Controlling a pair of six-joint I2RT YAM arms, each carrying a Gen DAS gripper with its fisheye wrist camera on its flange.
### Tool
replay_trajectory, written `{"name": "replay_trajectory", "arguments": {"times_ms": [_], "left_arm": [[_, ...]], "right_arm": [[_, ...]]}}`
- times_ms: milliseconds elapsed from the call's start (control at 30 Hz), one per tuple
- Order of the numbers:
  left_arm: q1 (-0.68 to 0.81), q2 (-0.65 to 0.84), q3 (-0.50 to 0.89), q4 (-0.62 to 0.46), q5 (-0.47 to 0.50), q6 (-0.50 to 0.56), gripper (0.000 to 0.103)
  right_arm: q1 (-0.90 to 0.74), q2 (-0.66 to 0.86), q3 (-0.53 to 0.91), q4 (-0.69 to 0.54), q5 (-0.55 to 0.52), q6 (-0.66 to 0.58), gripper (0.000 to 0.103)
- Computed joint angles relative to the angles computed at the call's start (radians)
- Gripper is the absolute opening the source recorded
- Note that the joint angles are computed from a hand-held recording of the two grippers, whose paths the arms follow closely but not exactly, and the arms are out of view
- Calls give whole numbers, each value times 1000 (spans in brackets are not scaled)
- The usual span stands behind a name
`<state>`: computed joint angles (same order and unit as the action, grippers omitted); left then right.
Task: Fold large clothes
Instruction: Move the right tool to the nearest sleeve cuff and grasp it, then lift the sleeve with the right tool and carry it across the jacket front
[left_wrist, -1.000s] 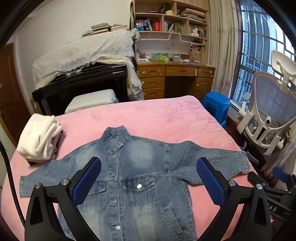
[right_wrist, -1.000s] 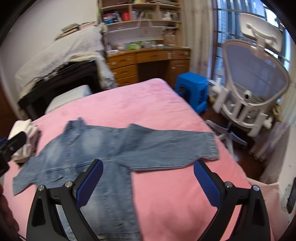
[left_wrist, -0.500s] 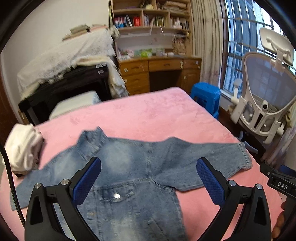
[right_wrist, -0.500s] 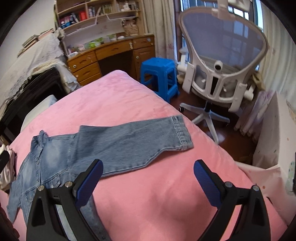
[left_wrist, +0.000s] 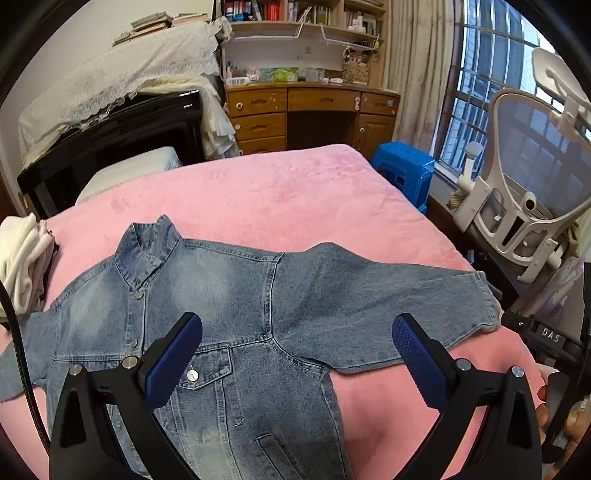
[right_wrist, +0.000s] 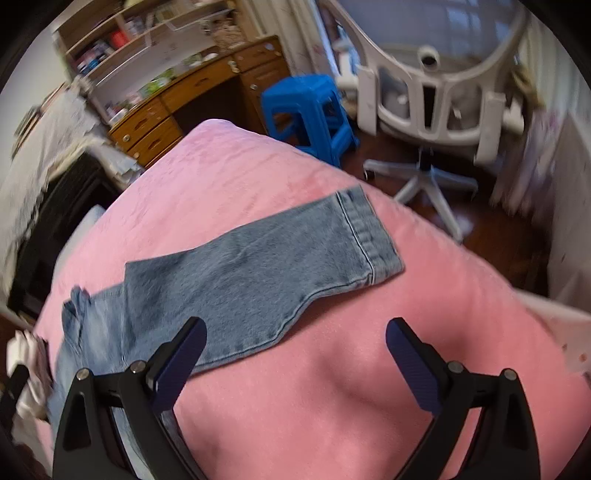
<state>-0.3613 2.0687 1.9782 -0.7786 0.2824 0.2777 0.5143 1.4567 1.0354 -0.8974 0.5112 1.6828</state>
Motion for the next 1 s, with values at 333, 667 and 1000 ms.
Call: {"name": "replay_trajectory", "arguments": {"times_ms": [333,667,1000], "left_arm": [[-42,40,-33,136,-76,-9,102],[-23,164,152,56,-91,-72,102],[-28,303,377,-72,-114,-73,102]], "right_arm": [[-232,-146,-358,472,-215,-51,93],[-402,25,-415,758,-403,-76,50],[-293,98,-133,370,-142,-184,8]]}}
